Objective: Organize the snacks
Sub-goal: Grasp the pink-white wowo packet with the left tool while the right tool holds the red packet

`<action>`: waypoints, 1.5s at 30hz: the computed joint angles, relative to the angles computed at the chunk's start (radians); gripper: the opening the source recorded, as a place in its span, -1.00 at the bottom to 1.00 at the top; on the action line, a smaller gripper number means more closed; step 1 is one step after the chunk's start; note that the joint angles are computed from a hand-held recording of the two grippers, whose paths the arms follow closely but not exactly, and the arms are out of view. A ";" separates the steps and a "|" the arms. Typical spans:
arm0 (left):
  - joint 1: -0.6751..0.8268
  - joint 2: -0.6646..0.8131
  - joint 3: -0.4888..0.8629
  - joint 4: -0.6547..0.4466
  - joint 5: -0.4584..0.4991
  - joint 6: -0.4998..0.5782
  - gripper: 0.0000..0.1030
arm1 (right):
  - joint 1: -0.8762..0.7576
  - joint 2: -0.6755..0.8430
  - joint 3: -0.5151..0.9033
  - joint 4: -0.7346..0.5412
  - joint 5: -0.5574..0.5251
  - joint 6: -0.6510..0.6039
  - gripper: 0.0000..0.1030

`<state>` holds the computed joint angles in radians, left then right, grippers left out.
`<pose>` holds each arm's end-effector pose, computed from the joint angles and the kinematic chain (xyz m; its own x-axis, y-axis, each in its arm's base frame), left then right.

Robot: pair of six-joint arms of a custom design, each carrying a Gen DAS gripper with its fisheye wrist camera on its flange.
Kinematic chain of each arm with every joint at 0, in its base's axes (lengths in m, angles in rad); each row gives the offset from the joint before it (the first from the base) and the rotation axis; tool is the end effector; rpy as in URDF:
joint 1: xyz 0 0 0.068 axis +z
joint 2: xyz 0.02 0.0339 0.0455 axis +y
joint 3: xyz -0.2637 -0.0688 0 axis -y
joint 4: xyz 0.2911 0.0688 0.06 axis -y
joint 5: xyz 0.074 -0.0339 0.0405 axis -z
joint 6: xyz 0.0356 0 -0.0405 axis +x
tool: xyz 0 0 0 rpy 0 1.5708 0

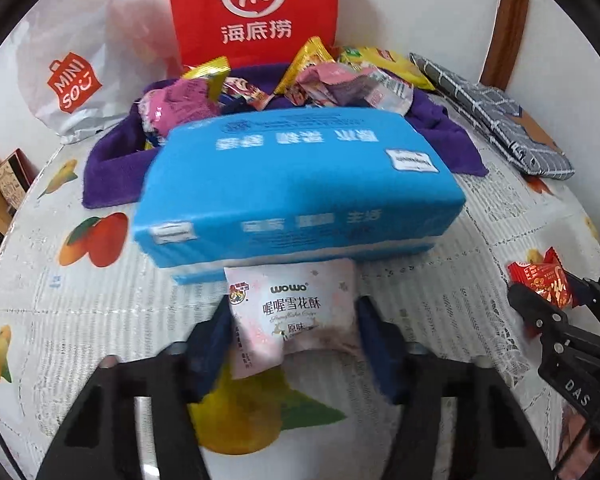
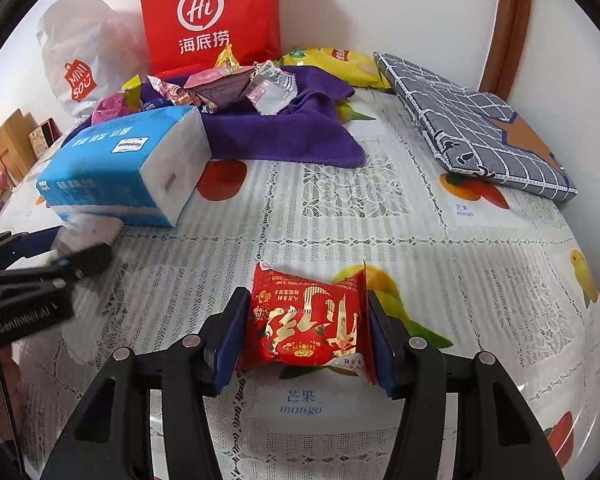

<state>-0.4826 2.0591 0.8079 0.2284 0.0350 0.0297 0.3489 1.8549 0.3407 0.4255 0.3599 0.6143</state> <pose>0.3088 -0.1632 -0.0047 -0.7415 0.4220 -0.5216 0.5022 0.8646 -0.0144 0.2111 0.0634 -0.0157 -0.7764 0.2916 -0.5587 0.3439 0.9389 0.0122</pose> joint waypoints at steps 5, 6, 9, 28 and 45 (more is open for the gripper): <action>0.108 -0.037 -0.058 0.028 0.050 0.080 -0.10 | 0.041 -0.007 0.007 -0.012 0.003 0.019 0.05; 0.130 -0.047 -0.069 0.028 0.060 0.096 -0.10 | 0.059 -0.008 0.011 -0.010 0.000 0.029 0.04; 0.213 -0.067 -0.091 0.019 0.103 0.158 -0.10 | 0.107 -0.007 0.036 -0.021 -0.009 0.068 0.05; 0.299 -0.023 -0.066 0.059 0.139 0.252 0.06 | 0.229 0.035 0.177 -0.166 0.005 0.112 0.39; 0.308 -0.017 -0.056 0.048 0.160 0.255 0.11 | 0.231 0.069 0.194 -0.152 0.025 0.119 0.37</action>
<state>-0.1743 2.0418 0.7519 0.2764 0.1948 0.2844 0.5797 1.9240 0.5343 0.2739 0.3851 0.7331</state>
